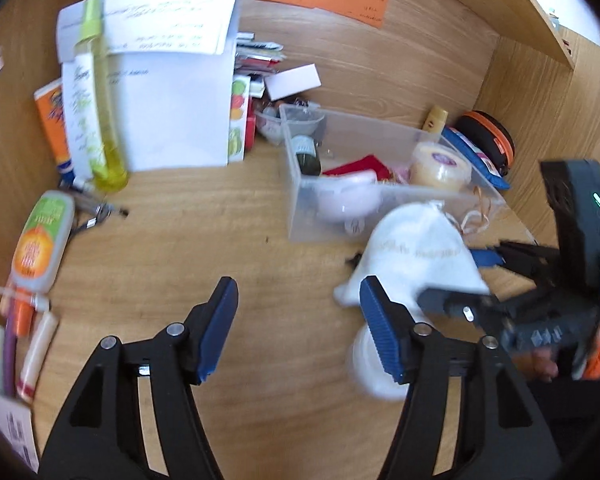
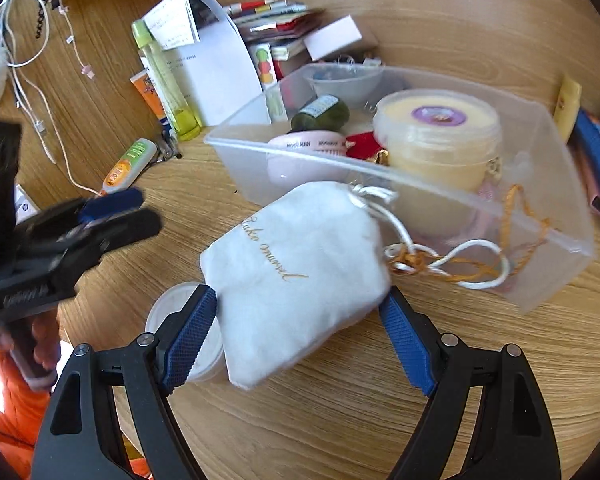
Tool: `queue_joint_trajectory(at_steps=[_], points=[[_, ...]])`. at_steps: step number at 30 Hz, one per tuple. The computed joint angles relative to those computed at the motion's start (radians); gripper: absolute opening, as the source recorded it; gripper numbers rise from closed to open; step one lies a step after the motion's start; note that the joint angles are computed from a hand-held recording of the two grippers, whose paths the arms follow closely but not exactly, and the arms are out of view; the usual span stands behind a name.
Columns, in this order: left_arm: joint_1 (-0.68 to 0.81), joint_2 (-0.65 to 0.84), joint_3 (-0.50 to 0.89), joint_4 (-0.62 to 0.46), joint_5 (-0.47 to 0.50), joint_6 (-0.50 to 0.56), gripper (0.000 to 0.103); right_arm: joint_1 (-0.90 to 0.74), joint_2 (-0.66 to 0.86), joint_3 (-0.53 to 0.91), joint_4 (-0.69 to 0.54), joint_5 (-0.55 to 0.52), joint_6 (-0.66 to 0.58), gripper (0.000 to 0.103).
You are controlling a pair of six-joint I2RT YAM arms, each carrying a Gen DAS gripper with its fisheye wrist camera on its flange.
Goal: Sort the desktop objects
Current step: 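Grasp the white round lid container with the left gripper while the right grasps the white pouch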
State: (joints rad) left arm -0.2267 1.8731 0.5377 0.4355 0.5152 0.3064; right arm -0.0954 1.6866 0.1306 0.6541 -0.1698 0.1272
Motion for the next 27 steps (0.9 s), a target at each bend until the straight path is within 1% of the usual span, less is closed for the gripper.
queue_joint_trajectory(at_steps=[2,5,7,10,13,15,16,17,19,22,24,26,27], points=[[0.025,-0.007,-0.030,0.008,0.013,0.028,0.068,0.023,0.025,0.025,-0.004,0.026,0.012,0.081],[0.043,-0.016,-0.070,0.022,0.020,0.057,0.069,0.042,0.069,0.061,-0.002,0.054,0.021,0.081],[0.050,-0.016,-0.089,0.020,0.032,0.074,0.069,0.040,0.100,0.080,0.010,0.050,0.028,0.081],[0.031,-0.014,-0.108,0.013,0.034,0.082,0.072,0.046,0.134,0.092,0.042,0.061,0.041,0.081],[-0.018,-0.018,-0.142,0.050,0.016,0.081,0.073,0.059,0.164,0.094,0.087,0.083,0.048,0.080],[-0.050,-0.013,-0.152,0.064,0.009,0.075,0.073,0.077,0.169,0.079,0.121,0.104,0.044,0.072],[-0.061,-0.010,-0.150,0.061,0.011,0.072,0.074,0.084,0.169,0.071,0.134,0.113,0.041,0.070],[-0.071,-0.005,-0.147,0.059,0.013,0.070,0.074,0.097,0.167,0.061,0.150,0.130,0.035,0.065],[-0.099,0.006,-0.145,0.064,0.004,0.060,0.074,0.103,0.160,0.041,0.177,0.140,0.027,0.060],[-0.144,0.033,-0.135,0.077,-0.017,0.040,0.075,0.092,0.141,0.009,0.210,0.124,0.021,0.050],[-0.181,0.054,-0.131,0.100,-0.047,0.018,0.075,0.069,0.108,-0.021,0.226,0.101,0.022,0.039],[-0.208,0.075,-0.119,0.112,-0.070,-0.005,0.075,0.045,0.060,-0.051,0.221,0.080,0.016,0.034],[-0.216,0.083,-0.111,0.111,-0.075,-0.014,0.075,0.034,0.033,-0.067,0.213,0.076,0.009,0.033]])
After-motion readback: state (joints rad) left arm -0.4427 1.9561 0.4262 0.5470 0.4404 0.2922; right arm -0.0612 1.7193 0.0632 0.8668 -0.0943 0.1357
